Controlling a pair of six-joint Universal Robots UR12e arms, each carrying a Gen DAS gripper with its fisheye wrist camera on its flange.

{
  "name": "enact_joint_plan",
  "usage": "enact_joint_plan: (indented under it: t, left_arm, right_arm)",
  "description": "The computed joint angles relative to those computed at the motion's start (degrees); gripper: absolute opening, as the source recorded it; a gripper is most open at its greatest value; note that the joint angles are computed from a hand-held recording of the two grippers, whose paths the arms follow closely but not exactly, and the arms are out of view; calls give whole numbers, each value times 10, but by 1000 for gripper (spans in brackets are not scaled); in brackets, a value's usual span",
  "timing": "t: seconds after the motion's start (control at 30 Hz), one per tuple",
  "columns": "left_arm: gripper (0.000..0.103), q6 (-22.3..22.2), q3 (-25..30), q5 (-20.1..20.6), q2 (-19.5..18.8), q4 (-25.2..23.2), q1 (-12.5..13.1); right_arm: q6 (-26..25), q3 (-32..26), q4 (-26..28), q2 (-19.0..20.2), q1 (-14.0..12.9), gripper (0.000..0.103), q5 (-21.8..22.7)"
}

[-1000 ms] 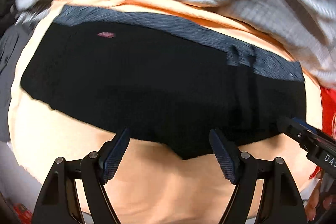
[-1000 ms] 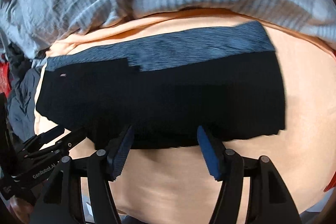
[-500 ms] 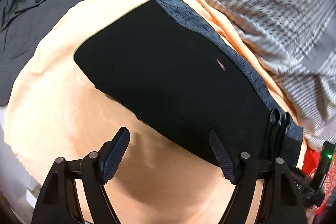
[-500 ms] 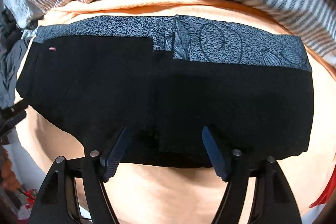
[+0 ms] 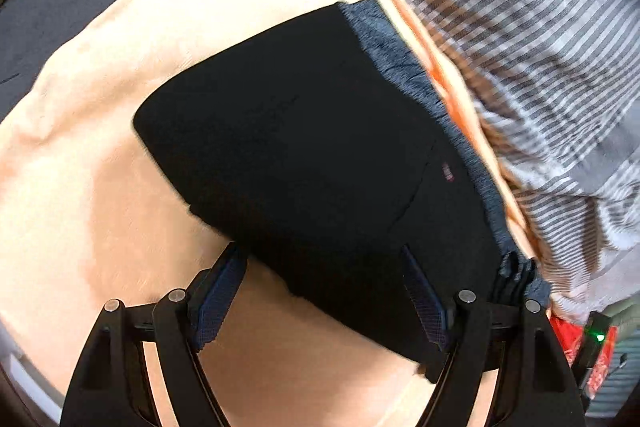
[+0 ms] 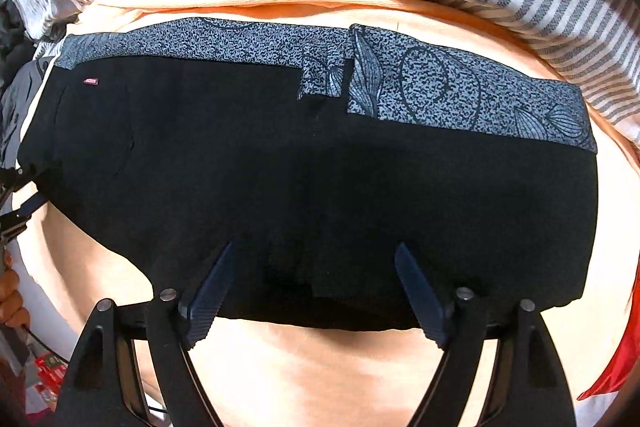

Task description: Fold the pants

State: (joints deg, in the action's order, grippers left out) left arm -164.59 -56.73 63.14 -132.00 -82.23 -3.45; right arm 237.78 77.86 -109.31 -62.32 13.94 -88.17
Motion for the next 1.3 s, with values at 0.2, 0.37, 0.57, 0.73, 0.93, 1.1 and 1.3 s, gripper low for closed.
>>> enact_joint_plan:
  t: [0.2, 0.37, 0.57, 0.73, 0.93, 1.1, 1.3]
  left_arm:
    - [79, -33, -3, -86, -4, 2, 12]
    - [79, -24, -15, -104, -1, -5, 16]
    - [79, -55, -27, -80, 4, 39, 6]
    - [52, -87, -10, 3, 1, 46, -10]
    - [24, -78, -15, 42, 8, 66, -14]
    - [22, 0, -54, 102, 37, 146, -33]
    - [22, 73, -92, 136, 55, 214, -42]
  right_arm:
    - [-8, -8, 8, 8, 1, 88, 0]
    - [-9, -11, 6, 14, 1, 88, 3]
    - [-13, -8, 0, 14, 0, 89, 1]
    - [-25, -6, -2, 11, -1, 89, 6]
    - [-27, -24, 0, 3, -11, 80, 25]
    - [-69, -75, -28, 23, -26, 80, 62]
    - [-122, -228, -7, 114, -42, 81, 156]
